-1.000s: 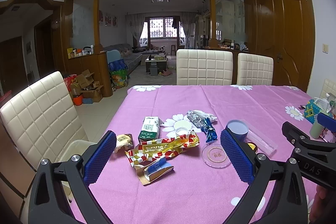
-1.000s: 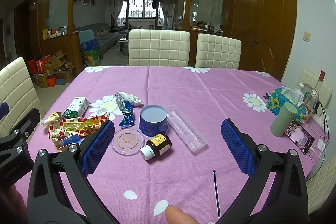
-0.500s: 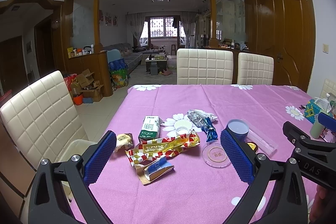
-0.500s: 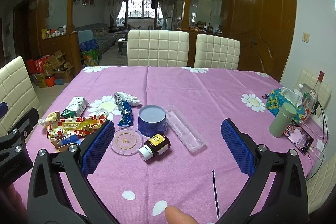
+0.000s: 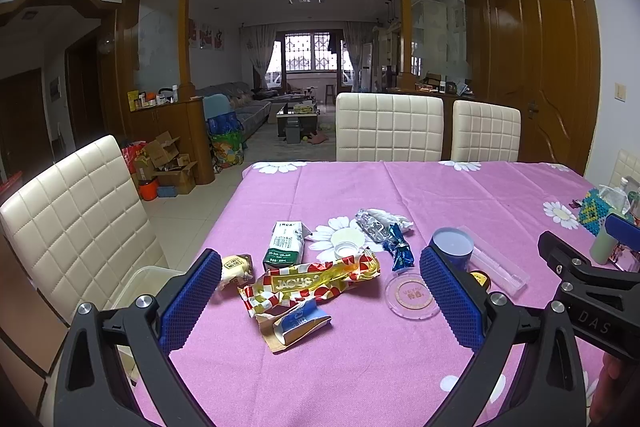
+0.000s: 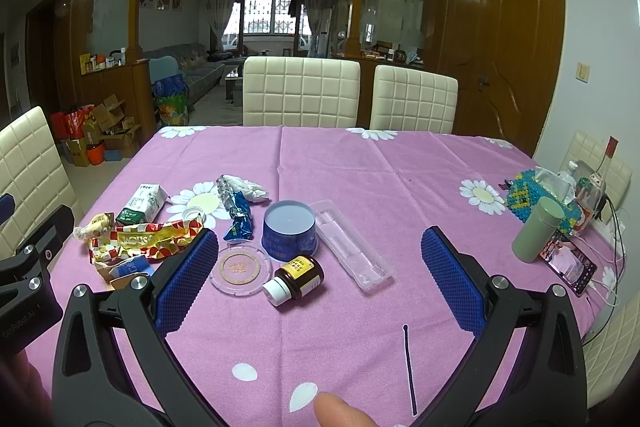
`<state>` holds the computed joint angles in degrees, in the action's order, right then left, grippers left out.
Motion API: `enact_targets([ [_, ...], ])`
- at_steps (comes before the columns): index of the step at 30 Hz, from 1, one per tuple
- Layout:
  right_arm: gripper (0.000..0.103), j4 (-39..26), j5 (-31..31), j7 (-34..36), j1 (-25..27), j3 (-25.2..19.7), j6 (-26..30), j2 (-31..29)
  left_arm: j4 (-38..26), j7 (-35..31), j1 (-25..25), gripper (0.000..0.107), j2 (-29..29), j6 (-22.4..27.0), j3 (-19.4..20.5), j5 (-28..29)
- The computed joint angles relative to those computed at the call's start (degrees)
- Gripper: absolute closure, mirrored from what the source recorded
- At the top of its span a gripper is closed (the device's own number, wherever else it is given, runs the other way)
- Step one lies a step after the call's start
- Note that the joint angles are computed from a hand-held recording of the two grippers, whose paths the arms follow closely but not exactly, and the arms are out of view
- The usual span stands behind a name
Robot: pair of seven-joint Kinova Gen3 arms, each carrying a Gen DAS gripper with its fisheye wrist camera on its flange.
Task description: Collect trash
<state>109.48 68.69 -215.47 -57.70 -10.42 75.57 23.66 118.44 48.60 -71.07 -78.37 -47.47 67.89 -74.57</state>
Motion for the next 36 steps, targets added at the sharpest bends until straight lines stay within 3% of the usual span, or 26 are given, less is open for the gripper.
enact_targets([
  [25,0.003,-0.3,-0.1,0.5,0.1,0.0,-0.1,0.0,0.1,0.2,-0.2,0.01,-0.4,-0.4,-0.2,0.1],
  [36,0.003,0.6,0.2,-0.4,1.9,0.7,-4.2,0.4,-0.9,1.5,-2.1,0.01,-2.0,-1.8,0.8,0.3],
])
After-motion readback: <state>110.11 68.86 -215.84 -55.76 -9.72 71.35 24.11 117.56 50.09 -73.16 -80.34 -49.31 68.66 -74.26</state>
